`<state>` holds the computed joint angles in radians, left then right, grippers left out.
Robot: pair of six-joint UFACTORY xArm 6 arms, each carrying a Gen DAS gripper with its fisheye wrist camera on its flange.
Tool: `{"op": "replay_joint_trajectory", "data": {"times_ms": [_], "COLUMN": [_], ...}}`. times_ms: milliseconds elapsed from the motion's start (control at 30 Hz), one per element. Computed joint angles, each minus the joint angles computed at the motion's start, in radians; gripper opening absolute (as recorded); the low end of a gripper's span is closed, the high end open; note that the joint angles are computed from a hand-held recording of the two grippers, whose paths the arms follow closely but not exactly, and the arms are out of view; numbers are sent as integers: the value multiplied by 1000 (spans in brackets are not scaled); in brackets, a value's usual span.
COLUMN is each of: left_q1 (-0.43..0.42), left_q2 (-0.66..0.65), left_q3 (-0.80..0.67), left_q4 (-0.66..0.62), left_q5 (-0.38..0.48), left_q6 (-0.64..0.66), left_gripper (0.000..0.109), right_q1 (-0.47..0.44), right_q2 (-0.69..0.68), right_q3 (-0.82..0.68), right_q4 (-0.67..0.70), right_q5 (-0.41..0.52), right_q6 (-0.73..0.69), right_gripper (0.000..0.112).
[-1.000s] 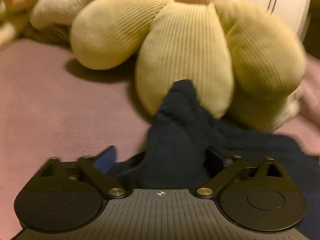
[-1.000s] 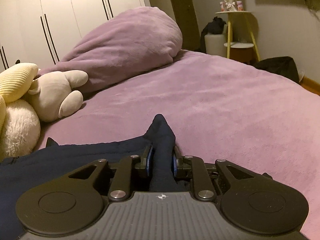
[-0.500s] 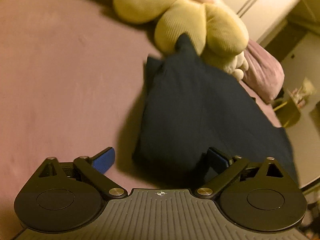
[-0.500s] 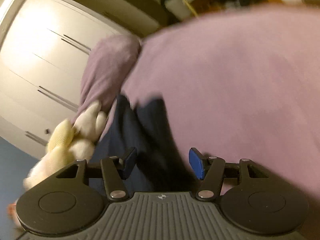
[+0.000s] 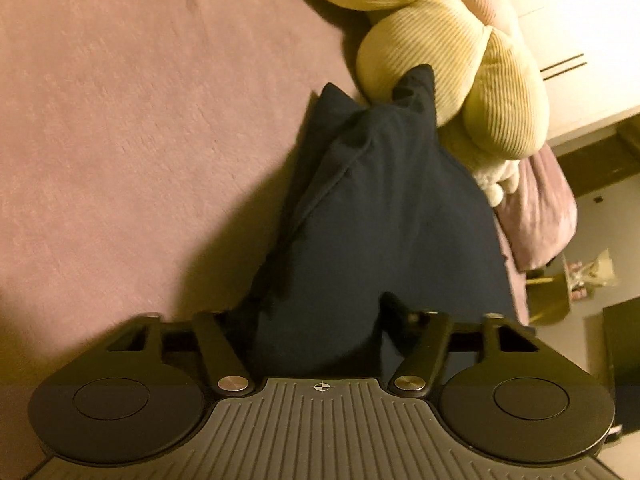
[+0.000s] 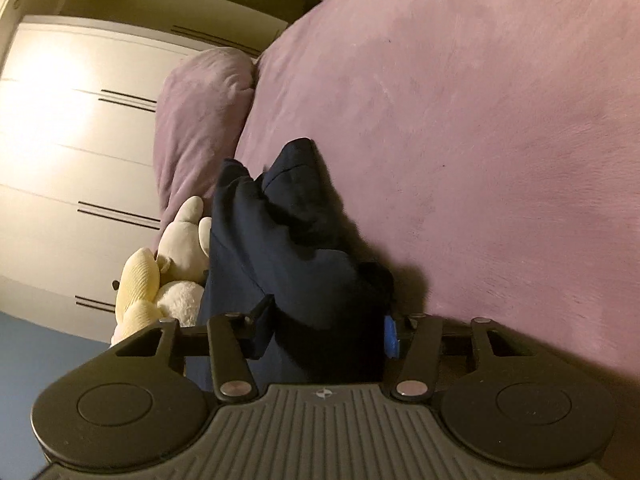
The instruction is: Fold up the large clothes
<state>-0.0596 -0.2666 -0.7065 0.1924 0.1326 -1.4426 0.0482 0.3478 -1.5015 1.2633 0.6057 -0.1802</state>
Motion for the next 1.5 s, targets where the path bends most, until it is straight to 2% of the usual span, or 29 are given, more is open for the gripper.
{"op": "replay_joint_trajectory", "data": {"times_ms": [33,67,133,300,400,467,567,667,733,800,867,933,967,1033,1133,1200,1300,1333,1367,1467,1500], "left_q1": [0,0,-6,-54,-100,-152,-270,-406,-504,-621,-686,-684,-665,-615,-554,-542,-511,-504,-499,-485,-483], "left_q2": [-13,-33,-72,-217,-338,-463,-654,-813,-859,-885,-838,-726,-650,-489,-282,-136,46,91,129,206,202], "left_q3": [3,3,-4,33,87,155,239,296,282,254,192,110,62,-38,-157,-258,-382,-410,-436,-465,-447], "left_q4": [13,58,117,82,118,153,192,210,288,418,502,538,551,574,624,672,709,716,716,765,781], "left_q5": [-1,8,30,85,140,200,372,590,779,943,1037,1039,1015,937,805,798,787,788,809,867,868], "left_q6": [-10,-40,-52,33,14,-43,-124,-229,-380,-557,-607,-506,-438,-326,-234,-199,-135,-120,-103,-106,-115], "left_gripper": [48,44,41,39,39,39,41,50,52,55,68,78,81,85,93,94,94,94,94,96,98], "right_q1": [1,7,10,-8,-45,-81,-149,-251,-313,-339,-341,-297,-262,-194,-28,74,198,228,247,302,317], "right_q2": [6,23,5,-99,-168,-232,-353,-485,-558,-604,-649,-703,-718,-710,-666,-587,-449,-405,-361,-279,-263], "right_q3": [-6,-30,-25,46,105,165,281,404,465,487,506,531,536,522,514,469,385,358,317,245,241], "right_q4": [-4,-31,-91,-94,-63,-40,-68,-137,-190,-288,-335,-383,-388,-365,-294,-277,-399,-487,-533,-554,-526], "right_q5": [0,-4,-5,13,55,98,191,339,422,445,385,241,177,113,-45,-120,-238,-268,-260,-247,-252], "right_q6": [10,34,59,-38,-78,-126,-164,-189,-239,-236,-246,-293,-333,-435,-619,-698,-701,-636,-588,-565,-608], "right_gripper": [43,41,32,23,19,19,19,20,30,40,43,46,46,43,24,17,11,10,10,10,10]}}
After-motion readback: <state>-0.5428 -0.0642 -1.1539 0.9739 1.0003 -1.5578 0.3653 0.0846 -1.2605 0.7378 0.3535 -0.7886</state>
